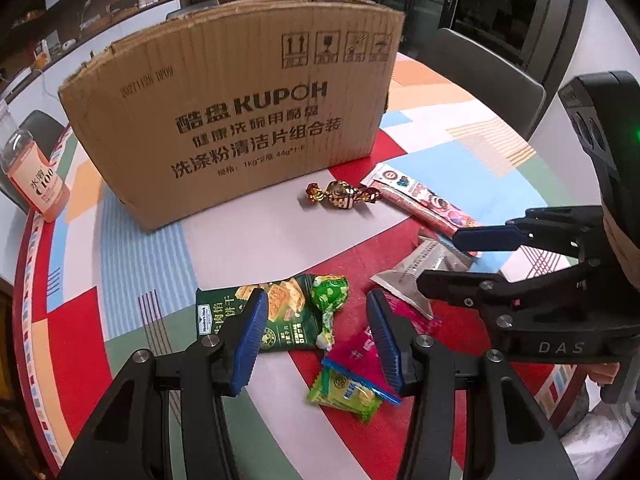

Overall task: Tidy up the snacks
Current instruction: 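Grasp the green lollipop with the left tool while the right grasps the white wrapped cake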

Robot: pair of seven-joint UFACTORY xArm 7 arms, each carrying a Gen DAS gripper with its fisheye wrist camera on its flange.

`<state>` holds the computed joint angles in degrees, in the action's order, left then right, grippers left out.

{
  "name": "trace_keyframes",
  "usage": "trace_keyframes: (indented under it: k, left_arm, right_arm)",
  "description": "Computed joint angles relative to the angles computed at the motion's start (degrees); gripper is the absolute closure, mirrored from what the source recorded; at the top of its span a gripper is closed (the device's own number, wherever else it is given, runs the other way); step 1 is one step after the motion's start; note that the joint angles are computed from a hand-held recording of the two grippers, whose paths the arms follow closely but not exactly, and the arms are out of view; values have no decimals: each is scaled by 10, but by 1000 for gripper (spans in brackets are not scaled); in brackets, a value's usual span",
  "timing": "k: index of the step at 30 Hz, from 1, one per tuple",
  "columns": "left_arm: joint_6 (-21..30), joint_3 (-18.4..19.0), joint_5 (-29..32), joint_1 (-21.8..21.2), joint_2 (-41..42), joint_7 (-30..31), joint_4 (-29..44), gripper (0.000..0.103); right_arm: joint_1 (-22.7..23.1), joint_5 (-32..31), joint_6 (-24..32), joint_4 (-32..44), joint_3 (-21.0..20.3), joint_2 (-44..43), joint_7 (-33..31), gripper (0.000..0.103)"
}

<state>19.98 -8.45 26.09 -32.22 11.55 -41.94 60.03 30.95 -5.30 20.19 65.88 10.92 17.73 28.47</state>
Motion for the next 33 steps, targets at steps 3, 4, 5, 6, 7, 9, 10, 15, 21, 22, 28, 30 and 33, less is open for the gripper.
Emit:
trace_keyframes:
  k: [3,4,5,6,7,9,10,15,21,22,28,30,33]
  left_arm:
    - [-7,-3,-16,5,13,15,6,53]
    - [-8,-3,-19,5,17,19,8,53]
    - [-9,-1,-21,4,21,21,10,54]
    - [-9,1,-21,1,23,21,12,55]
    - [-8,3,-22,0,26,21,14,56]
    - [-10,3,-30,0,32,25,18,56]
    - [-10,5,-31,-2,36,25,22,57]
    - [-8,6,-47,-7,52,34,35,61]
    - [-3,12,-50,-15,71,39,57,69]
    - [-2,6,-61,-10,76,49,60,70]
    - [-7,1,-97,-6,87,73,68,78]
    - [-7,4,-103,-8,87,75,68,78]
    - [-8,11,-102,-15,83,69,65,78]
  right_arm:
    - [-3,8,0,1,3,7,-2,49]
    - [-6,14,-1,1,6,10,-6,49]
    - [-8,19,-2,1,8,11,-9,49]
    - [-10,25,-3,1,10,14,-13,49]
    - [-11,28,-4,1,10,16,-16,49]
    - [-8,27,-6,0,6,19,-14,49]
    - [-6,24,-8,0,3,20,-11,49]
    - [-4,20,-14,-1,0,23,-13,49]
    - [-10,21,-28,-17,0,13,-20,54]
    - [-13,24,-30,-18,2,13,-23,54]
    - [-12,22,-35,-23,-1,9,-25,55]
    - [-8,15,-35,-24,-5,8,-20,56]
    - [1,0,-38,-24,-12,7,-6,57]
